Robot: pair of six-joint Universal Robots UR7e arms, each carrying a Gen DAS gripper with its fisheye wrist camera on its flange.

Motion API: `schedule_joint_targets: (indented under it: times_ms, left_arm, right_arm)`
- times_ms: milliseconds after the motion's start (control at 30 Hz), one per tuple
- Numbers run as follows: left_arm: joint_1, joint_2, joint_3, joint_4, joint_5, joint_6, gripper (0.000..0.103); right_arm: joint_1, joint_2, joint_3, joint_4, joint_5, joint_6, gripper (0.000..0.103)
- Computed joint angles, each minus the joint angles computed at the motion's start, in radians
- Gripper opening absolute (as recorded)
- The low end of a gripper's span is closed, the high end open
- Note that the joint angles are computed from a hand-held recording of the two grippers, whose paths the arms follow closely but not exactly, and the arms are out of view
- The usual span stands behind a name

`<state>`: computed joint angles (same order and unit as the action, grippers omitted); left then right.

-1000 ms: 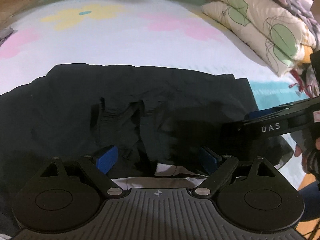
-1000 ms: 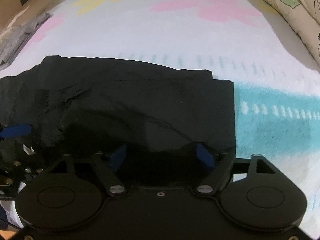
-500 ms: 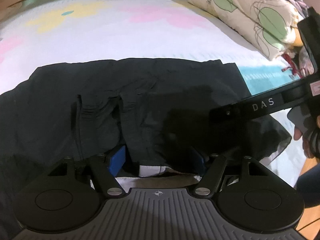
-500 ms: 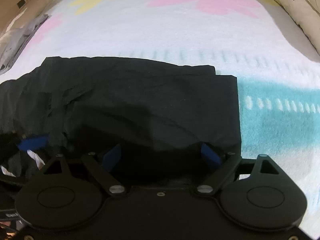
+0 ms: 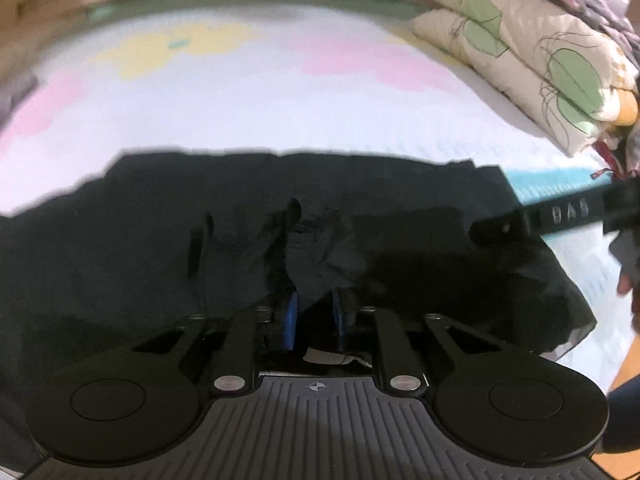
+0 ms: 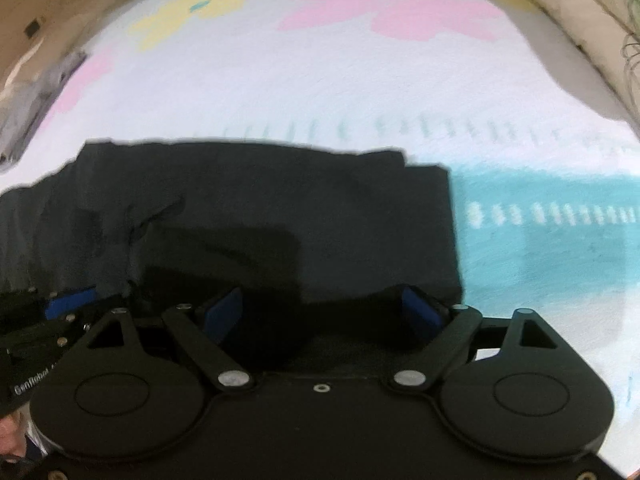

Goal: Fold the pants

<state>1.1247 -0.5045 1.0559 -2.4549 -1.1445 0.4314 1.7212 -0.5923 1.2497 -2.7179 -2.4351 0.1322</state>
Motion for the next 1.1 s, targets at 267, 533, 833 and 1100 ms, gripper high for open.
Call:
schedule_joint_targets:
  times_ms: [267, 533, 833, 1100]
  left_arm:
    - [-0.002, -0.077, 0.083, -0.128, -0.033, 0.024, 0.018]
    - [0.021, -0.071, 0.034, -0.059, 0.030, -0.062, 0.018]
    - [0.027, -0.052, -0.006, 0.064, 0.087, -0.114, 0.031]
    - [0.041, -0.079, -0.014, 0.083, 0.060, -0.155, 0.041]
  right_arm:
    - [0.012, -0.028, 0.025, -0.186, -0.060, -0.001, 0.088]
    - [0.013, -0.020, 0.002, -0.159, -0.066, 0.025, 0.088]
    - [0.032, 0.067, -0.083, -0.084, -0.062, -0.097, 0.088]
    - [0.018, 0.103, -0.130, 0.073, -0.082, -0.048, 0.088]
